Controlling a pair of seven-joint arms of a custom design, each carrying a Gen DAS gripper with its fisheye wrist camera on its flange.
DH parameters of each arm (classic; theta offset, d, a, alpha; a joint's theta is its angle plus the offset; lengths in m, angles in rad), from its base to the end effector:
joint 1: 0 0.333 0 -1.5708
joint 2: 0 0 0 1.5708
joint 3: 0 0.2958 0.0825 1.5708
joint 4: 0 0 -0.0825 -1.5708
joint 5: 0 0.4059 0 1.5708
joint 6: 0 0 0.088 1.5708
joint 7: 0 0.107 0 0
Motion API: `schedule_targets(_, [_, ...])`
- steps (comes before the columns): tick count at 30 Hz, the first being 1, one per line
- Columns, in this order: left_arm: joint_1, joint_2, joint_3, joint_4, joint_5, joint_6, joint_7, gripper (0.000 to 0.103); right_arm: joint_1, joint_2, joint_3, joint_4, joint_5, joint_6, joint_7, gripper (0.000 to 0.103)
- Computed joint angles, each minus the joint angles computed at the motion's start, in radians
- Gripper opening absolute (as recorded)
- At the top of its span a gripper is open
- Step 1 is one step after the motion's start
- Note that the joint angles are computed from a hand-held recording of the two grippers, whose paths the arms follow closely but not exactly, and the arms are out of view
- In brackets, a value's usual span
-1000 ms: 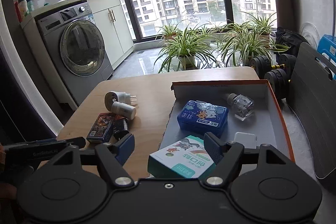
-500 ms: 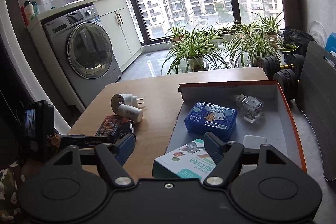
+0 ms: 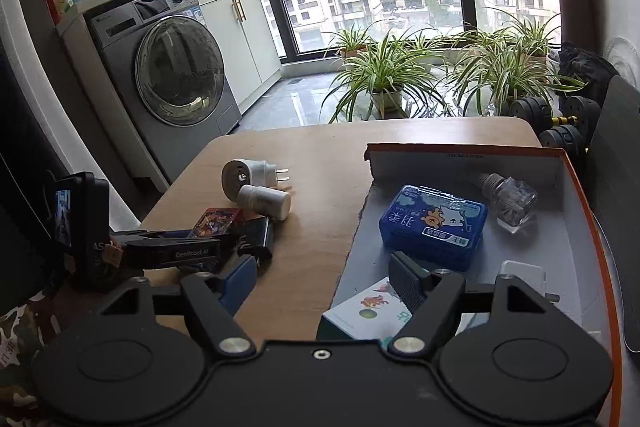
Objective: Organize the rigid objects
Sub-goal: 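Move the left tool to the playing-card pack and grasp it, then lift the card pack with the left tool while the right tool grasps the white cylindrical bottle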
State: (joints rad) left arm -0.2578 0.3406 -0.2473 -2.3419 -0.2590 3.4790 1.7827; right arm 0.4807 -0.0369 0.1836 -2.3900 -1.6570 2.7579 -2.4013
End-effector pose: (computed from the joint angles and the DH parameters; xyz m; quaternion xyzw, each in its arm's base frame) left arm 0.5098 -0.2464 0.2465 -0.5142 0.7659 -0.3337 0.1941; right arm 0.3752 0.3461 0.3077 -0.5889 0.6838 -0.2264 0.3666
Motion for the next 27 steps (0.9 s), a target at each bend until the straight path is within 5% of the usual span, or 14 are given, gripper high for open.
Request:
schedule_targets(4, [0.161, -0.056, -0.104, -0.089, 0.134, 0.009, -0.117, 0.06, -0.008, 0.114, -0.019, 0.125, 0.076, 0.06, -0.183, 0.087])
schedule_targets(8, [0.245, -0.104, -0.131, -0.167, 0.268, 0.033, -0.231, 0.06, -0.004, 0.262, -0.046, 0.273, 0.27, 0.102, -0.466, 0.087])
schedule_targets(13, [0.249, -0.123, -0.088, -0.197, 0.341, 0.074, -0.331, 0.06, 0.0, 0.431, -0.059, 0.44, 0.543, 0.119, -0.69, 0.087])
schedule_targets(18, [0.271, -0.108, -0.071, -0.191, 0.448, 0.13, -0.423, 0.059, 0.074, 0.549, -0.103, 0.6, 0.653, 0.004, -0.738, 0.091])
schedule_targets(19, [0.235, -0.11, -0.048, -0.195, 0.4, 0.144, -0.39, 0.043, 0.083, 0.574, -0.108, 0.632, 0.681, -0.019, -0.761, 0.091])
schedule_targets(23, [0.229, -0.091, -0.036, -0.182, 0.424, 0.175, -0.41, 0.039, 0.103, 0.65, -0.124, 0.725, 0.782, -0.066, -0.867, 0.09])
schedule_targets(25, [0.249, -0.077, -0.045, -0.169, 0.453, 0.16, -0.439, 0.04, 0.116, 0.666, -0.133, 0.744, 0.83, -0.09, -0.902, 0.085])
schedule_targets(26, [0.265, -0.074, -0.053, -0.167, 0.474, 0.158, -0.469, 0.041, 0.135, 0.666, -0.152, 0.745, 0.833, -0.096, -0.895, 0.071])
schedule_targets(27, [0.25, -0.077, -0.043, -0.169, 0.452, 0.156, -0.457, 0.051, 0.154, 0.665, -0.173, 0.742, 0.827, -0.088, -0.888, 0.07])
